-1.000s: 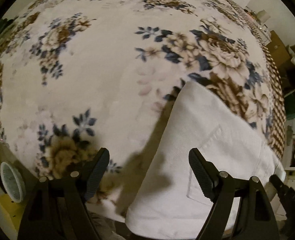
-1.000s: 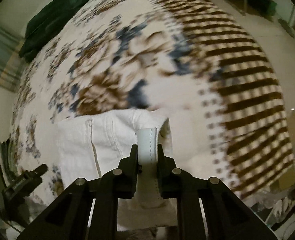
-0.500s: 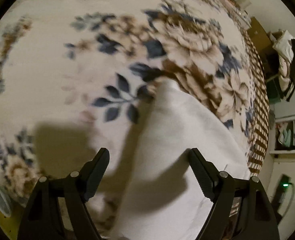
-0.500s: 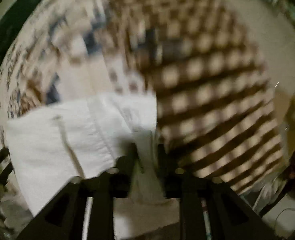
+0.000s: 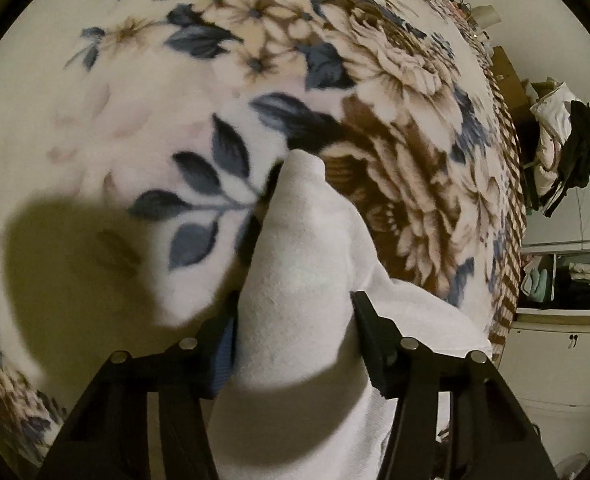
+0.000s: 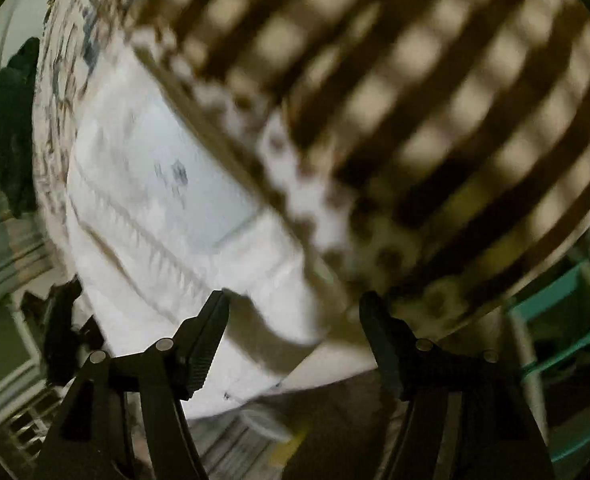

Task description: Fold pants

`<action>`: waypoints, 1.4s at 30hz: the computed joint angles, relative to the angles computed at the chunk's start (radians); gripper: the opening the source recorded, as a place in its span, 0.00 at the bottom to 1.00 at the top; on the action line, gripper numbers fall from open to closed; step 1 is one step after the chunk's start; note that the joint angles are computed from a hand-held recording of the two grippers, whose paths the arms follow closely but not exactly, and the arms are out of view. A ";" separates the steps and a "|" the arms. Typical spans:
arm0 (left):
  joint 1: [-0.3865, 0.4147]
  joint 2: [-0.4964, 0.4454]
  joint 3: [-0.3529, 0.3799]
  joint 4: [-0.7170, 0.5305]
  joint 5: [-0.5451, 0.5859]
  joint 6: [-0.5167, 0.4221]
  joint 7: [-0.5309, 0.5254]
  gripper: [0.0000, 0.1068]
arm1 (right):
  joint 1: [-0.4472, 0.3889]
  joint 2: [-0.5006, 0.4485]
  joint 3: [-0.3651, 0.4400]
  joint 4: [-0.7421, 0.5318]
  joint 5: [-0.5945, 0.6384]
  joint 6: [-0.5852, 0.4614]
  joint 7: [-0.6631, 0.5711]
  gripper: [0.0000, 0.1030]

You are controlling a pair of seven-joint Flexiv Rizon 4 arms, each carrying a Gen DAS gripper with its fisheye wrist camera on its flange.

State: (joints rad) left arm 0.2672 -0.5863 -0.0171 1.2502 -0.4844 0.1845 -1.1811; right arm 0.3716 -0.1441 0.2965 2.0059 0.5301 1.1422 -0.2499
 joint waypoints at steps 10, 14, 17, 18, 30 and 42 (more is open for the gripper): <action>0.057 -0.073 -0.032 -0.125 -0.061 -0.127 -0.007 0.48 | 0.001 0.049 -0.045 -0.004 -0.240 -0.173 0.119 0.21; 0.104 -0.018 -0.031 -0.084 -0.126 -0.208 -0.035 0.76 | 0.016 0.092 -0.013 0.071 -0.155 -0.007 0.126 0.63; 0.116 0.071 0.000 0.026 -0.130 -0.243 0.000 0.78 | 0.051 0.091 0.018 0.107 -0.077 0.116 0.140 0.64; 0.112 0.093 0.013 0.055 -0.117 -0.249 0.005 0.78 | 0.066 0.081 0.023 0.119 -0.079 0.158 0.167 0.64; 0.039 0.218 0.092 0.270 0.068 -0.108 0.213 0.56 | 0.106 0.052 0.000 0.104 -0.352 0.021 0.329 0.11; 0.104 0.181 0.079 0.266 -0.140 -0.187 0.118 0.86 | 0.008 -0.218 0.270 0.032 0.137 0.715 -0.006 0.72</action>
